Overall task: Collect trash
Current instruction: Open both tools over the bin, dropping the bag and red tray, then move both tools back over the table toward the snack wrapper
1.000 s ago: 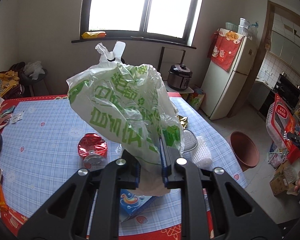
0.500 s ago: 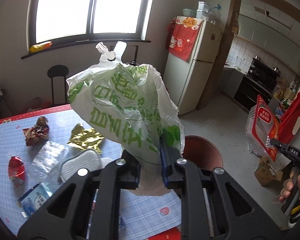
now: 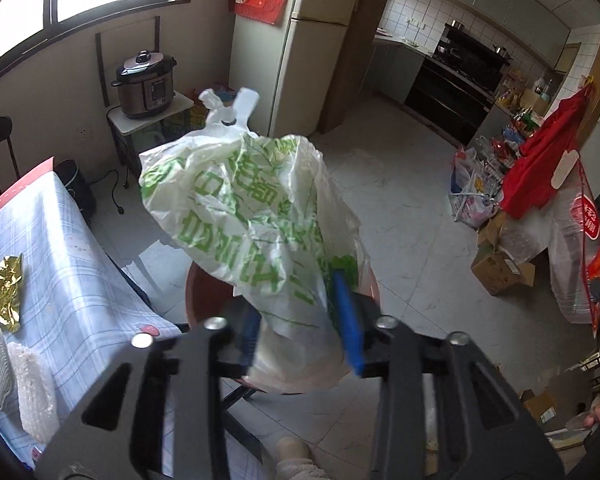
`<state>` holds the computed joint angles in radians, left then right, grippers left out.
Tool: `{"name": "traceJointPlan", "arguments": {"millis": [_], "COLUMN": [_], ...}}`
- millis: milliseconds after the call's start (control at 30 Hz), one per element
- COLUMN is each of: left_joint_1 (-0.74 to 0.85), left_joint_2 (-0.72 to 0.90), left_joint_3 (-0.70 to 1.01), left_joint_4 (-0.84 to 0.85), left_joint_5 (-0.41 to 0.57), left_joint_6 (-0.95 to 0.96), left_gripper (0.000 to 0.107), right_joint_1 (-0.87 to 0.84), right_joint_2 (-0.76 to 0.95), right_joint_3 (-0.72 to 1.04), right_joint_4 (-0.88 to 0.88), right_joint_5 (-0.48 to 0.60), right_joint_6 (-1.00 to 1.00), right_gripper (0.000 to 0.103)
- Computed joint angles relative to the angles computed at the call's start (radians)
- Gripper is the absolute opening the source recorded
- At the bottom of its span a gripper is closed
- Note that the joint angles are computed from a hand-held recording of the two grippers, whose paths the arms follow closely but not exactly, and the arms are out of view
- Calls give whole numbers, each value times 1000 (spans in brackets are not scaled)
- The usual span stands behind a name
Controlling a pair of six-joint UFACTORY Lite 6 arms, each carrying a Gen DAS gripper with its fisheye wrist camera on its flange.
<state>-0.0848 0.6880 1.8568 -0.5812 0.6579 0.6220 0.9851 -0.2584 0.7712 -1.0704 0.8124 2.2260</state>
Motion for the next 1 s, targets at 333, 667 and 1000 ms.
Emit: {"name": "traceJointPlan", "arguments": {"millis": [333, 667, 1000], "left_joint_1": [82, 498, 994], "left_joint_2": [-131, -507, -579], "left_joint_3": [-101, -412, -388], "left_joint_4": [-33, -126, -159], "left_joint_5": [-81, -120, 11], "left_joint_6": [33, 174, 231], "left_gripper": [93, 97, 97], "right_joint_1": [-111, -248, -276], "right_joint_2": [94, 644, 1164], "right_joint_3": [39, 594, 1323], "right_joint_4": [-72, 80, 632], "right_joint_5": [-162, -422, -312], "right_joint_6": [-23, -388, -998], "right_gripper": [22, 23, 83]}}
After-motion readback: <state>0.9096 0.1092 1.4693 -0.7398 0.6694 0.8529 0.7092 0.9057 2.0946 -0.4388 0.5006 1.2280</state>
